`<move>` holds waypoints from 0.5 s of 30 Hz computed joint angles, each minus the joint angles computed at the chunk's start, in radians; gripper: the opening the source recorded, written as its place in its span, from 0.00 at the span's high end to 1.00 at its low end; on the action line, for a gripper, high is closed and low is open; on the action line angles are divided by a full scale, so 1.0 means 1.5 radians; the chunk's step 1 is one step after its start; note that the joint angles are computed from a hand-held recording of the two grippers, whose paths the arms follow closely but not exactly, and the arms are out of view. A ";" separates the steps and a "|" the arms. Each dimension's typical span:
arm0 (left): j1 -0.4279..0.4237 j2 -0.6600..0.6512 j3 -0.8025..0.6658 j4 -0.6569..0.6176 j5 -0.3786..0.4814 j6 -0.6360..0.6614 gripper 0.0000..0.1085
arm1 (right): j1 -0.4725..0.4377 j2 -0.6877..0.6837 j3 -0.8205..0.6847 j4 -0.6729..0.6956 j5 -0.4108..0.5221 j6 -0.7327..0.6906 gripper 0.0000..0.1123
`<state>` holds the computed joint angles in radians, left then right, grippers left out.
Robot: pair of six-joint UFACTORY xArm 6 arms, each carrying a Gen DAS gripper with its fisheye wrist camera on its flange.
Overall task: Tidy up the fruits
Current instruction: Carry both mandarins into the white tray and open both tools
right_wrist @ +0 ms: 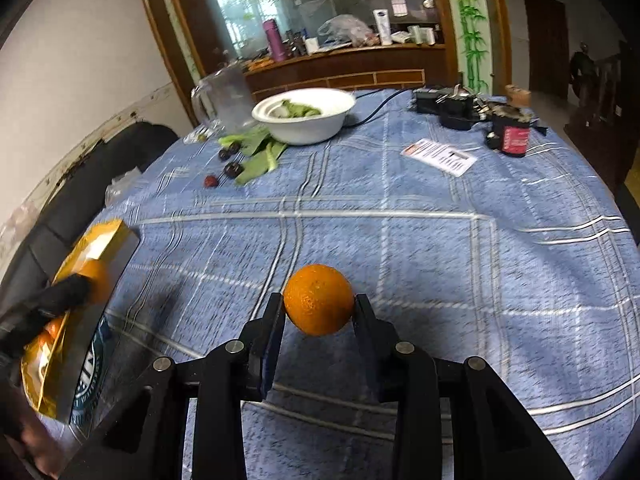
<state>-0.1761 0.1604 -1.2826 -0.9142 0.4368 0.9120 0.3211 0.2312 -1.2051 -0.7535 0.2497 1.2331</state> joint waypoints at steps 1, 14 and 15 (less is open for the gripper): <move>0.015 -0.012 0.009 -0.006 -0.002 0.005 0.72 | 0.006 0.007 -0.005 0.019 0.002 -0.021 0.67; 0.190 0.035 -0.055 0.083 -0.038 -0.020 0.72 | 0.153 0.112 -0.225 0.158 0.075 -0.205 0.66; 0.203 0.057 -0.079 0.103 -0.020 -0.046 0.72 | 0.167 0.138 -0.267 0.189 0.087 -0.241 0.66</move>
